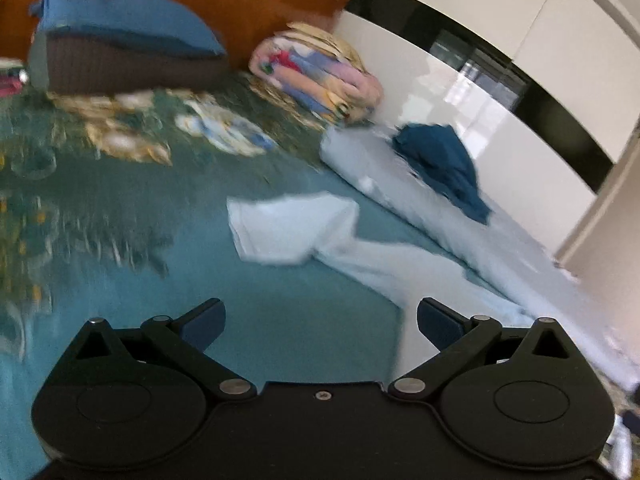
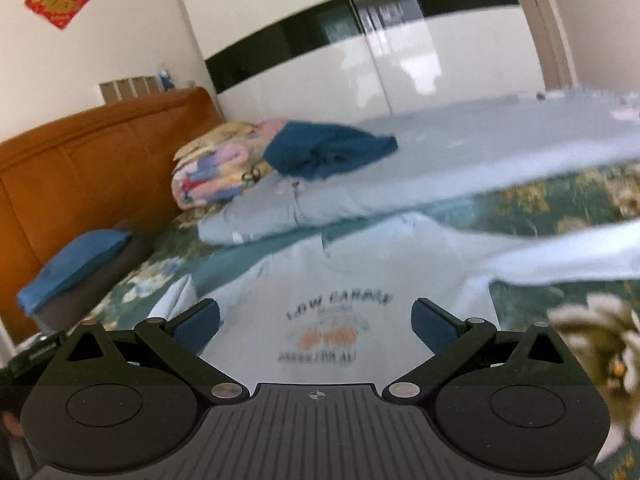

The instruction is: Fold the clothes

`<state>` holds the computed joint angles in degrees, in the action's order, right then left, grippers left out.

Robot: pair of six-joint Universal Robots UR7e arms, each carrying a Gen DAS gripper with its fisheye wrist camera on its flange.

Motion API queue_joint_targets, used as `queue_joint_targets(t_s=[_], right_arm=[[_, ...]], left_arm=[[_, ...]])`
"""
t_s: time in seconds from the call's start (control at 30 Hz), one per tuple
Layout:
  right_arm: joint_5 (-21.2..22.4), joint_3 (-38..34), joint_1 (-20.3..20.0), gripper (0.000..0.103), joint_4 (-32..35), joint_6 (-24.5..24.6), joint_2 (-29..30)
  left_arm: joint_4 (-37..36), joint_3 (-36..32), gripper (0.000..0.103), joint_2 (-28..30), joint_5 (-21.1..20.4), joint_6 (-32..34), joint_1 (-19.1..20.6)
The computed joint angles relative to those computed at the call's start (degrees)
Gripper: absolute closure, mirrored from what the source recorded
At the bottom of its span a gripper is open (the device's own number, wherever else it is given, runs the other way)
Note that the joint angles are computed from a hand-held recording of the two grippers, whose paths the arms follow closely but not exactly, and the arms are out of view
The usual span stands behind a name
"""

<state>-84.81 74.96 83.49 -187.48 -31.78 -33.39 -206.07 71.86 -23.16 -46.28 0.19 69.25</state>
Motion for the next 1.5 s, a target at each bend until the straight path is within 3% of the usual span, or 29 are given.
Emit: queue_joint_targets(t_s=[0.13, 0.27, 0.4, 0.57, 0.63, 0.67, 0.73, 0.77, 0.83, 0.9, 1.0, 1.2, 1.5], right_arm=[[1.8, -1.1, -0.3, 0.0, 2.9, -1.7, 0.5], [-0.4, -1.6, -0.3, 0.0, 4.3, -3.3, 0.4], [-2.1, -2.3, -0.3, 0.0, 3.7, -2.2, 0.8], [-4.7, -3.4, 0.1, 0.0, 4.3, -2.3, 1.6], [-5.5, -3.6, 0.4, 0.0, 4.6, -2.6, 2.0], [-5.8, -3.7, 0.5, 0.0, 4.9, -2.6, 2.1], [-6.4, -3.9, 0.9, 0.0, 5.7, -2.6, 2.3], [-6.7, -4.0, 1.2, 0.0, 6.0, -2.5, 2.4], [-7.0, -3.7, 1.7, 0.0, 6.4, -2.7, 2.4], [-7.0, -3.2, 2.0, 0.0, 6.9, -3.2, 2.1], [-7.5, -2.4, 2.7, 0.0, 7.4, -4.6, 1.6], [-8.4, -0.9, 3.5, 0.0, 6.3, -5.5, 0.5], [-9.5, -0.8, 3.9, 0.0, 7.3, -3.7, 0.6]], left_arm=[[4.0, -4.4, 0.002, 0.6, -2.4, -5.6, 2.8], [8.6, -8.0, 0.004, 0.5, -7.7, -14.7, 6.2], [12.1, -13.1, 0.008, 1.7, -11.6, -16.8, 8.1], [13.3, -16.6, 0.041, 3.4, -14.3, -16.6, 9.3], [13.3, -16.9, 0.049, 3.7, -14.3, -16.2, 9.3], [13.3, -16.9, 0.061, 3.7, -14.6, -16.1, 9.4], [13.8, -16.8, 0.075, 3.7, -15.6, -17.8, 9.8], [13.9, -16.9, 0.086, 3.8, -15.2, -18.1, 9.9], [14.2, -17.1, 0.1, 4.0, -14.5, -18.8, 9.9], [12.0, -16.7, 0.103, 4.1, -14.2, -19.2, 9.9], [7.0, -16.5, 0.103, 4.4, -12.1, -18.0, 9.5], [-11.5, -18.8, 0.103, 6.2, -0.7, -2.6, 7.4], [-17.8, -14.5, 0.103, 3.3, 3.7, -6.4, 9.0]])
